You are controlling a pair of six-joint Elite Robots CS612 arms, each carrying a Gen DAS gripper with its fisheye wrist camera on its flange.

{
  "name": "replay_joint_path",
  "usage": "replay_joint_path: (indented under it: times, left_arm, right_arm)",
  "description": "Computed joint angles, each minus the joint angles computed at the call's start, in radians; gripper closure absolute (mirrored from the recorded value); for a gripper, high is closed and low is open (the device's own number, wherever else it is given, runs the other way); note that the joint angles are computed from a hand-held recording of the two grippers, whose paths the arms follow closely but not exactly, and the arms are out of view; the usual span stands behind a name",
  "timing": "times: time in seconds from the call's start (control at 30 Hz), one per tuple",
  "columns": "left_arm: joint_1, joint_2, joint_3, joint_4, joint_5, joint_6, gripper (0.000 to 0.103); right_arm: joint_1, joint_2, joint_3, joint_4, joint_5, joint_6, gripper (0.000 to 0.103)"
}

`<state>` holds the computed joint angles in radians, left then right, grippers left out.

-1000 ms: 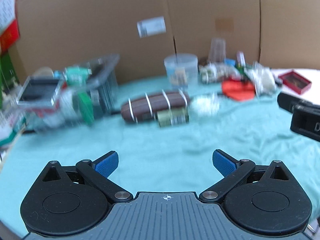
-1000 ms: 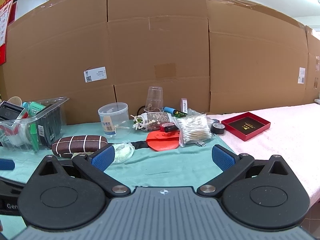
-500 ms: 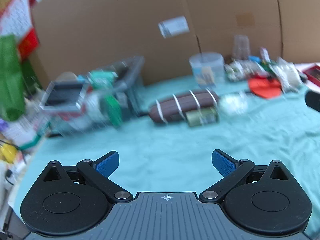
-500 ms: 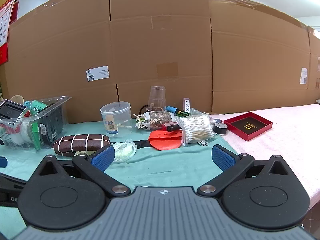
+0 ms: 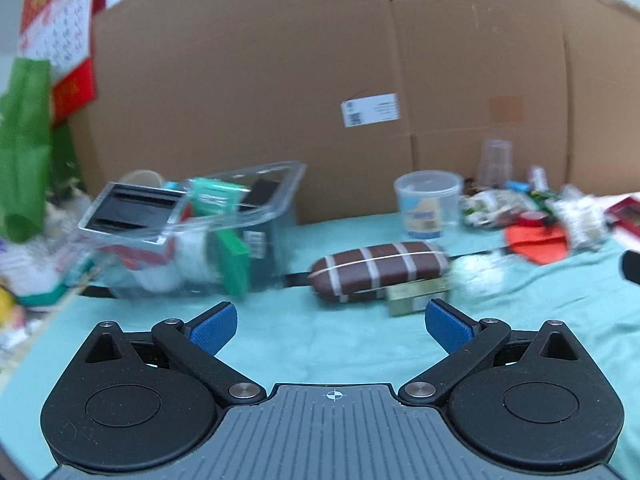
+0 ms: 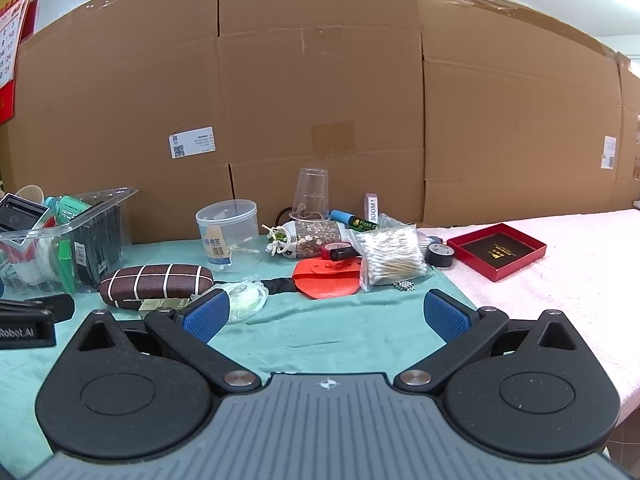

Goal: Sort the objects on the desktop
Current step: 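Move the right gripper toward the small olive-green box beside the glasses case, then close the right gripper on the small olive-green box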

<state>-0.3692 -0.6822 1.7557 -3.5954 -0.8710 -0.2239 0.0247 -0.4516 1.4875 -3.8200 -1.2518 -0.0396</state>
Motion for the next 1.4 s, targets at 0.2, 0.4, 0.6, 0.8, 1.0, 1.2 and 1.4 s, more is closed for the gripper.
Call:
replay_joint_path:
  times: [0.2,0.4,0.6,0.8,1.0,1.2,1.4]
  left_arm:
    - [0.014,0.017,-0.016,0.01,-0.046,-0.012,0.0]
    - [0.037,0.041,-0.033,-0.069,-0.158,-0.007,0.0]
    - [0.072,0.066,-0.071,-0.098,-0.3,0.061,0.0]
    - [0.106,0.085,-0.106,-0.081,-0.427,0.121,0.0]
    - [0.143,0.113,-0.135,-0.129,-0.612,0.16,0.0]
    - [0.156,0.113,-0.168,-0.045,-0.684,0.253,0.0]
    - [0.195,0.136,-0.214,-0.02,-0.839,0.185,0.012]
  right_arm:
    - [0.008,0.011,-0.021,0.022,0.029,-0.044,0.0]
    - [0.015,0.028,-0.061,0.068,0.086,-0.099,0.0]
    - [0.001,0.056,-0.12,0.124,0.26,-0.093,0.0]
    - [-0.003,0.075,-0.177,0.19,0.336,-0.047,0.0]
    - [-0.015,0.084,-0.221,0.299,0.457,0.022,0.0]
    - [-0.025,0.124,-0.331,0.466,0.664,0.118,0.001]
    - [-0.018,0.144,-0.4,0.731,0.801,0.028,0.036]
